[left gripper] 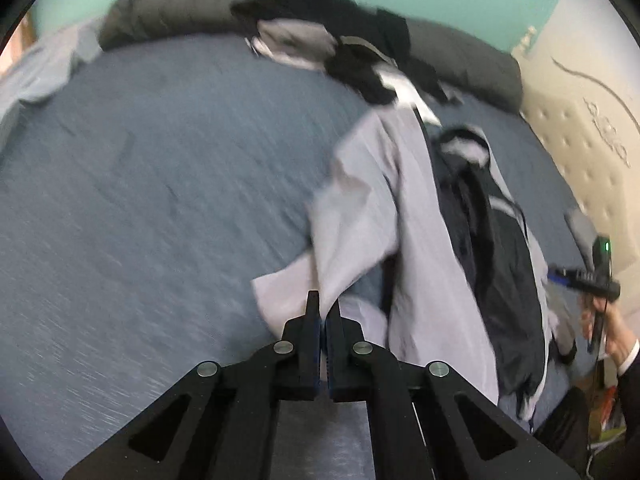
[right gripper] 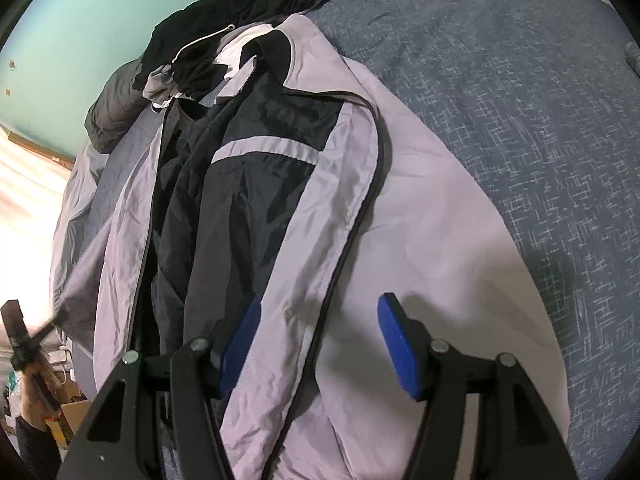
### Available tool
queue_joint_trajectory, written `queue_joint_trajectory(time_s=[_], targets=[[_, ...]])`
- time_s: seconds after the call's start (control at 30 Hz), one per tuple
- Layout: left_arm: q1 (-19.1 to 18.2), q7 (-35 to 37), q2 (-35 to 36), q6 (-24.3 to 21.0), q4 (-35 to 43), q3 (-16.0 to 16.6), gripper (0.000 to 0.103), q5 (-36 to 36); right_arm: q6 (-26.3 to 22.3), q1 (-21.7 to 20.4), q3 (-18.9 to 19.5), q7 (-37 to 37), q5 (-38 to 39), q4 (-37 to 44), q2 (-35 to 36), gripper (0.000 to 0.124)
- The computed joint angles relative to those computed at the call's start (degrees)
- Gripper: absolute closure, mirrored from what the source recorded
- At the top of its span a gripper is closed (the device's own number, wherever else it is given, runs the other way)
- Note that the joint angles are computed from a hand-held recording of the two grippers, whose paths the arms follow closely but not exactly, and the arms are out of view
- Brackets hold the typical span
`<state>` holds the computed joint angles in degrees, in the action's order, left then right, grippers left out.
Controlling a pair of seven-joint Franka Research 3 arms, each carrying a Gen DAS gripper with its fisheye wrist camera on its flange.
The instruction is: Fold clothes
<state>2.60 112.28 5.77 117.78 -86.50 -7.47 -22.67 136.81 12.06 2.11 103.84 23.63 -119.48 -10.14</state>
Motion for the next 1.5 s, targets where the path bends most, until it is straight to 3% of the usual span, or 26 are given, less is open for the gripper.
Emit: queue_joint_trajectory(time_s=[0.2, 0.43, 0.5, 0.57, 0.63, 0.8, 0.93, 1.0, 1.03, 1.23, 1.37, 1.5], targets=[[1.5, -2.7, 5.4, -1.3, 10.2, 0.6, 0.102, 4.8, -0.1, 0.0, 0.0, 0.0, -0.7, 0.5, 0.0, 0.062], [2.3, -4.9, 6.0, -1.0, 7.1, -0.1, 0.098, 8.5, -0.5, -0.1, 0.0, 0.0, -0.8, 1.0, 0.3, 0.062], [2.8, -5.5, 5.2, -0.7, 4.5, 0.0, 0.092, 7.4, -0.7, 0.0, 0.0, -0.3, -0.7, 1.2, 0.4, 0.062], [3.3, -6.9, 4.1, -0.7, 2.0, 0.2, 0.073, 6.1, -0.8, 0.0, -0.1, -0.5, -0.6, 1.3, 0.6, 0.062], [3.8, -7.0, 2.4, -1.0, -1.3, 0.7, 0.061, 5.3, -0.7, 0.0, -0.1, -0.7, -0.4, 1.3, 0.7, 0.062], [4.4, -5.5, -1.8, -0.4, -9.7, 2.0, 0.056, 1.5, -0.4, 0.2, 0.0, -1.0, 0.2, 1.3, 0.9, 0.062], [3.3, -3.1, -4.7, 2.6, -15.9, 2.3, 0.059, -0.1, -0.2, 0.5, 0.3, -0.8, 0.2, 1.2, 0.9, 0.062], [2.7, -2.0, -5.2, 3.6, -17.4, 2.5, 0.084, -0.6, -0.3, 0.6, 0.4, -0.6, 0.1, 1.1, 0.8, 0.062], [2.4, -1.7, -5.3, 4.0, -17.7, 2.6, 0.102, -0.8, -0.4, 0.7, 0.5, -0.6, 0.0, 1.2, 0.8, 0.062], [2.1, 1.6, -4.6, 3.3, -13.3, 3.2, 0.102, 1.3, -0.4, 0.8, 0.5, -1.0, -0.9, 1.4, 0.4, 0.062], [3.3, 3.7, -2.3, 0.7, -6.1, 3.9, 0.102, 3.2, -0.6, 0.7, 0.6, -0.4, -1.8, 1.5, 0.5, 0.062], [4.5, 0.7, 2.3, -0.9, 1.6, 3.9, 0.101, 8.7, -0.3, 0.8, 0.7, 0.2, -2.1, 1.6, 0.9, 0.062]])
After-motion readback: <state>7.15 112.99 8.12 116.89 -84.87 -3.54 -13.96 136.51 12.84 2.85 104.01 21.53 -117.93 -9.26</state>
